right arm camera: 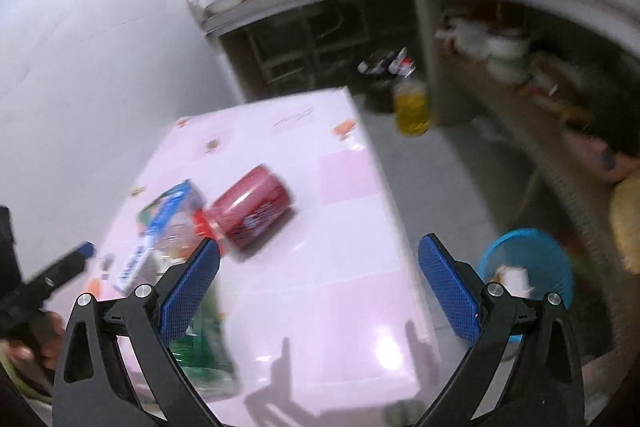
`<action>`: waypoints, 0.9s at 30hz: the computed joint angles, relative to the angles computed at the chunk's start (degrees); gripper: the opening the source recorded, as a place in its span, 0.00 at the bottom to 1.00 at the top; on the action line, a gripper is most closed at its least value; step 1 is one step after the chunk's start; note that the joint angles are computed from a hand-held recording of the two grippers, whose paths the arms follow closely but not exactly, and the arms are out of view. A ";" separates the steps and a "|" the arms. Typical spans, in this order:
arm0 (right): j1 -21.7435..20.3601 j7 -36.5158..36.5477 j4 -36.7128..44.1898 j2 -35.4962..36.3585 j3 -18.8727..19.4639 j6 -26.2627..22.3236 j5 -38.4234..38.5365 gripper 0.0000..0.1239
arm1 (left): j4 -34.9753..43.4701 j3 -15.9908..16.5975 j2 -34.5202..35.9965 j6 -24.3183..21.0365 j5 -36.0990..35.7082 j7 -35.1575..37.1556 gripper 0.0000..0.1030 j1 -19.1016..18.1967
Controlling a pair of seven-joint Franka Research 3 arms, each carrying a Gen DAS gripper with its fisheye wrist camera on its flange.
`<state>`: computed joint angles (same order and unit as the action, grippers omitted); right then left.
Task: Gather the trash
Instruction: 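Grasp the red drink can with the right gripper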
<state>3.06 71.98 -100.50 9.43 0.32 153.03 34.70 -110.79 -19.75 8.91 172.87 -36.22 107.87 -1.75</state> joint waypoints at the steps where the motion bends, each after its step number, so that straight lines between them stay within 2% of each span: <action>1: -0.34 -0.36 1.05 0.71 0.36 -1.75 1.59 0.78 | -0.32 0.02 -0.17 -0.20 -0.24 0.23 0.92 0.25; 5: -1.64 1.46 8.08 5.68 1.29 -10.08 6.56 0.78 | -0.98 0.43 -0.38 -0.66 0.06 1.51 0.92 0.33; 8: -2.11 4.56 12.50 8.93 1.58 -13.72 7.11 0.78 | -1.38 1.51 -0.31 -0.19 2.67 -0.13 0.92 -0.49; 11: -2.88 7.82 17.16 12.34 2.16 -17.41 7.75 0.78 | -2.25 3.41 -0.43 0.98 8.19 -4.89 0.92 -1.45; 14: -3.83 9.46 20.82 15.09 3.17 -20.55 8.87 0.78 | -3.16 6.91 -0.42 2.09 17.94 -13.95 0.92 -3.01; 19: -5.23 12.79 27.71 20.58 5.12 -25.48 11.74 0.78 | -3.23 9.31 0.15 1.85 27.71 -23.69 0.92 -2.80; 22: -5.50 17.30 33.17 24.93 5.88 -27.77 12.21 0.78 | -3.37 9.31 0.42 1.97 31.66 -27.08 0.92 -1.82; 27: -4.91 23.89 44.11 32.28 6.52 -31.64 8.54 0.78 | -3.28 7.31 0.87 1.49 32.65 -28.01 0.91 0.58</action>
<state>-1.84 95.87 -56.39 41.71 6.84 121.39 43.24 -114.07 -12.44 9.78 174.36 -3.56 79.86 -1.18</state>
